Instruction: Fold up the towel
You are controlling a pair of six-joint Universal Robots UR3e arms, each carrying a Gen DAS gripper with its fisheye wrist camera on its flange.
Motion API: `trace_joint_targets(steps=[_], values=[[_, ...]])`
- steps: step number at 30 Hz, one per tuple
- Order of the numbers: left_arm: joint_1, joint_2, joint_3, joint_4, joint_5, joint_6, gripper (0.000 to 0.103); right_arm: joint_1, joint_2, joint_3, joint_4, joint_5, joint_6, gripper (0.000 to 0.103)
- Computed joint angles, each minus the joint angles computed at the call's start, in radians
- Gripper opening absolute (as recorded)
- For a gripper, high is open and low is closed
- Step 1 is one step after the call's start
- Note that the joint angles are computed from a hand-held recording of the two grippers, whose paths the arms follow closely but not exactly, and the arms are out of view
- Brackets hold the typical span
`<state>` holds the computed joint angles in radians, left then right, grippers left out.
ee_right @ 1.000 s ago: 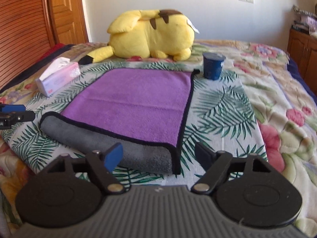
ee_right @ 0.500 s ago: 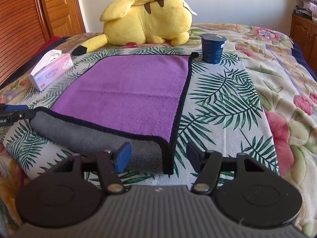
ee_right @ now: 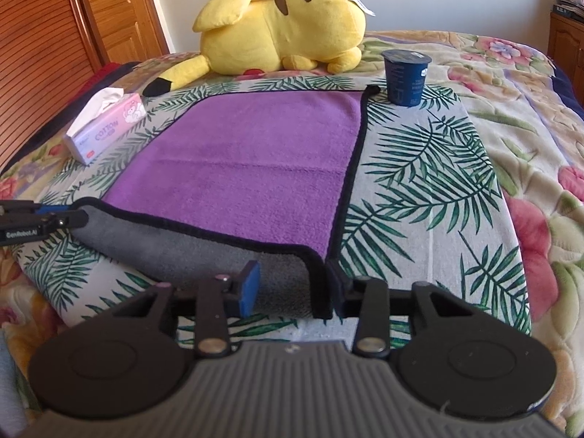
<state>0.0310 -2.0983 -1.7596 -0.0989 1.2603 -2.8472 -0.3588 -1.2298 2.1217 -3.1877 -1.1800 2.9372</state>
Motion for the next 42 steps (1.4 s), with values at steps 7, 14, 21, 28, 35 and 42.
trace_joint_targets(steps=[7,14,21,28,35,42], values=[[-0.005,-0.001,-0.003,0.004,0.009,0.004,0.001,-0.004,-0.015,-0.003,0.018,0.017,-0.021,0.027],[-0.005,-0.002,-0.011,0.019,0.005,0.012,0.0,0.009,-0.007,-0.011,0.018,-0.025,-0.02,0.018],[0.0,0.003,-0.04,0.085,-0.019,0.009,0.0,0.01,-0.003,0.002,-0.035,-0.034,-0.012,0.004],[0.009,0.013,-0.061,0.142,-0.046,-0.015,0.0,0.0,0.001,0.021,-0.11,-0.013,-0.001,0.004],[0.017,0.012,-0.066,0.172,-0.069,-0.034,0.0,-0.005,0.007,0.02,-0.138,0.002,0.005,0.004],[0.016,-0.002,-0.036,0.158,-0.081,-0.036,0.0,0.013,0.012,0.01,-0.161,-0.006,-0.013,0.004]])
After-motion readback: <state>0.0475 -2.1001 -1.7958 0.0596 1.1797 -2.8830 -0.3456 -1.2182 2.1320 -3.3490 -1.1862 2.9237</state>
